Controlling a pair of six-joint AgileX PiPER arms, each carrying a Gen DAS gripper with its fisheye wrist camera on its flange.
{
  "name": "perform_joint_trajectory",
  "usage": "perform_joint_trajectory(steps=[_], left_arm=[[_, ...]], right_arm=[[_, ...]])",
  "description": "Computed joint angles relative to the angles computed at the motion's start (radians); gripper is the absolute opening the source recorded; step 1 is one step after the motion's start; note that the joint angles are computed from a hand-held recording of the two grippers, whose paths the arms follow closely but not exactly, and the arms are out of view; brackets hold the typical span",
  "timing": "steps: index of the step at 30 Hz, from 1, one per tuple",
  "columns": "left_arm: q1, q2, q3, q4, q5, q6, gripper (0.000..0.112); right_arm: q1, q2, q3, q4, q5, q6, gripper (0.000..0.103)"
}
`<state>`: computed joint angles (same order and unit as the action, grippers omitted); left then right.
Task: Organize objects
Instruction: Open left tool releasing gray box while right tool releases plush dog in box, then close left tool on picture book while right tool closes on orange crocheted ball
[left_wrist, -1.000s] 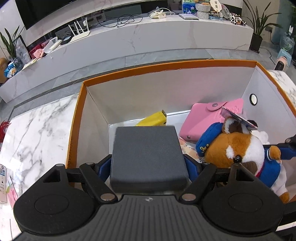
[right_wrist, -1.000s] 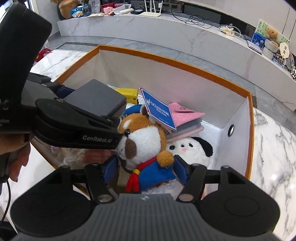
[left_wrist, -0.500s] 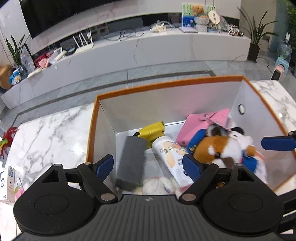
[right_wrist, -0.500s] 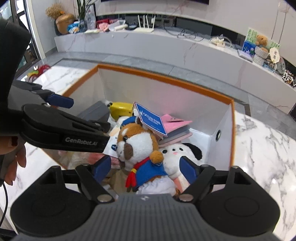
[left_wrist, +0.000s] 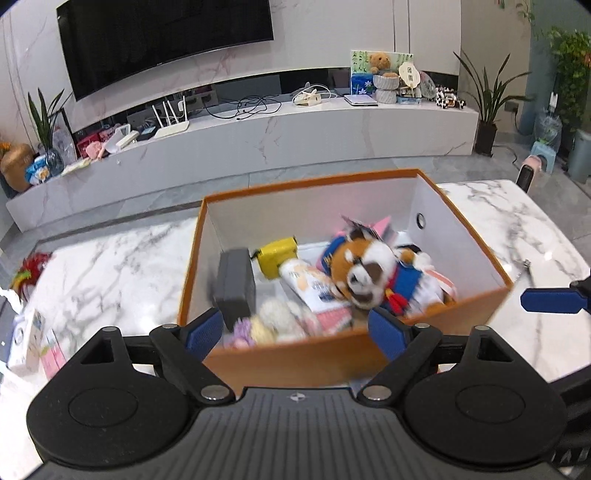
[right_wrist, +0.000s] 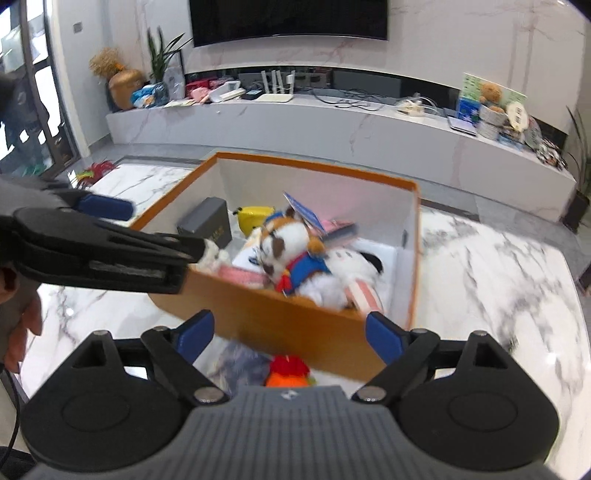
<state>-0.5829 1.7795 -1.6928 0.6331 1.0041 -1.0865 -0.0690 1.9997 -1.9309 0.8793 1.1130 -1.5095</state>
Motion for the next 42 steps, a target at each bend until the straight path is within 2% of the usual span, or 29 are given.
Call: perform_joint_trajectory(steps=[3,6,8,11,13,17,20,23,26,30,31,34,38,42], left_arm=[[-0.041,-0.03,0.093,0.02,-0.039,-0.084,0.102],[-0.075,-0.025,0.163,0.038,-0.091,-0.154,0.102],[-0.089,-0.001,0.19,0.052,-0.123,-0.203,0.102],[-0.098,0.042,0.217,0.069,-0.185,-0.253,0.102],[-0.097,0.072,0.223,0.081,-0.226,-0.264,0.102],[-0.079,0.125,0.209,0.027,-0.281,-0.224,0.102],[-0.074,0.13,0.233,0.079,-0.333,-0.28,0.103],[-0.063,0.131,0.25,0.09,-0.352,-0.304,0.103],[-0.036,0.108,0.31,0.076,-0.441,-0.334,0.103],[0.009,0.103,0.35,-0.032,-0.568,-0.235,0.103],[0.01,0.106,0.349,-0.031,-0.576,-0.215,0.103],[-0.005,0.135,0.28,-0.109,-0.49,-0.053,0.103],[-0.014,0.148,0.236,-0.126,-0.373,-0.039,0.103],[0.002,0.126,0.273,-0.115,-0.341,-0.088,0.103]], right_arm=[[-0.042,0.047,-0.031,-0.001,0.037,0.011,0.09],[-0.051,0.087,-0.035,-0.023,0.029,0.012,0.09],[-0.041,0.094,-0.005,-0.035,-0.018,-0.017,0.09],[-0.018,0.07,0.081,-0.063,-0.158,-0.111,0.091],[-0.017,0.077,0.08,-0.09,-0.194,-0.122,0.091],[-0.032,0.141,-0.04,-0.135,-0.163,-0.045,0.093],[-0.044,0.187,-0.126,-0.137,-0.1,0.003,0.093],[-0.046,0.215,-0.166,-0.118,-0.047,0.018,0.094],[-0.032,0.221,-0.166,-0.125,-0.024,0.031,0.094],[-0.024,0.205,-0.142,-0.139,-0.042,0.029,0.094],[-0.025,0.208,-0.155,-0.148,-0.036,0.039,0.094],[-0.031,0.239,-0.221,-0.175,0.009,0.085,0.095],[-0.024,0.257,-0.237,-0.161,0.033,0.126,0.095],[0.007,0.227,-0.143,-0.13,-0.028,0.105,0.095]])
